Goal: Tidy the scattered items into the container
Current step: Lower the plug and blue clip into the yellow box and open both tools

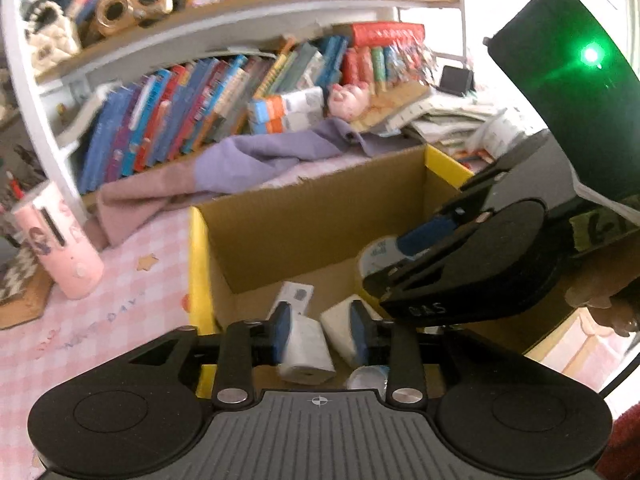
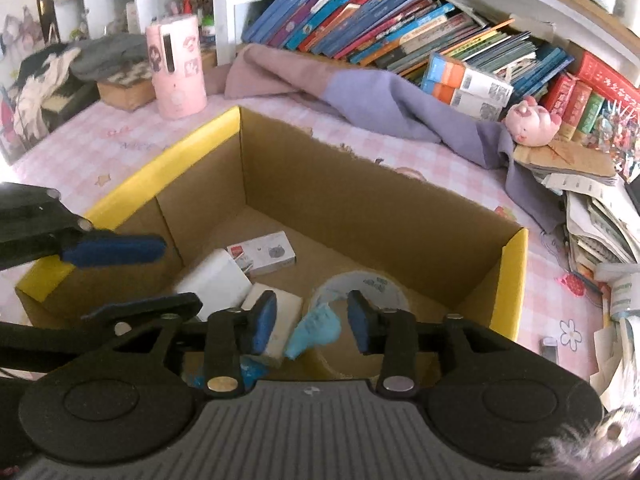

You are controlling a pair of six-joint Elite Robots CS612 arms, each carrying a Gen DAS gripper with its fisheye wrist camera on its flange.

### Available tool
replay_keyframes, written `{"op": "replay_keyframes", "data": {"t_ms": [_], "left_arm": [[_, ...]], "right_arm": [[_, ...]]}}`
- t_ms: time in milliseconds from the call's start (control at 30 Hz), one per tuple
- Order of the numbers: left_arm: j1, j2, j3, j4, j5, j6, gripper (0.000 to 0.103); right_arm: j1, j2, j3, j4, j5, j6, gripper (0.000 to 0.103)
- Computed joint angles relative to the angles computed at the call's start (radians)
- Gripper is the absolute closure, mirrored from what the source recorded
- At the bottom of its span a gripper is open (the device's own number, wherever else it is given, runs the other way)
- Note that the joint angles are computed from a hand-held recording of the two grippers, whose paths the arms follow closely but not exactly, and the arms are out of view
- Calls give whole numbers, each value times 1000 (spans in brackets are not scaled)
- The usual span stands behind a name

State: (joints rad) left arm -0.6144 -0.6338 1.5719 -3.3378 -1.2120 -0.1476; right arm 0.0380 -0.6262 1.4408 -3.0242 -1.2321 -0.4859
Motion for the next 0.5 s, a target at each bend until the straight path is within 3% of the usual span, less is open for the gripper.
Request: {"op": "replay_keyframes", "data": {"t_ms": [33,267,500], "left_arm": [[-3,-2,6,-19,14,-3,52],[-16,-27,55,-135,93,-11,28],[-28,-63,123,-245,151,-39,19]], "right_arm": [[-1,-1,5,-14,4,13,60],[-12,-22,57,-146,45,141,54],[-14,-50,128,-303,44,244,51]]}}
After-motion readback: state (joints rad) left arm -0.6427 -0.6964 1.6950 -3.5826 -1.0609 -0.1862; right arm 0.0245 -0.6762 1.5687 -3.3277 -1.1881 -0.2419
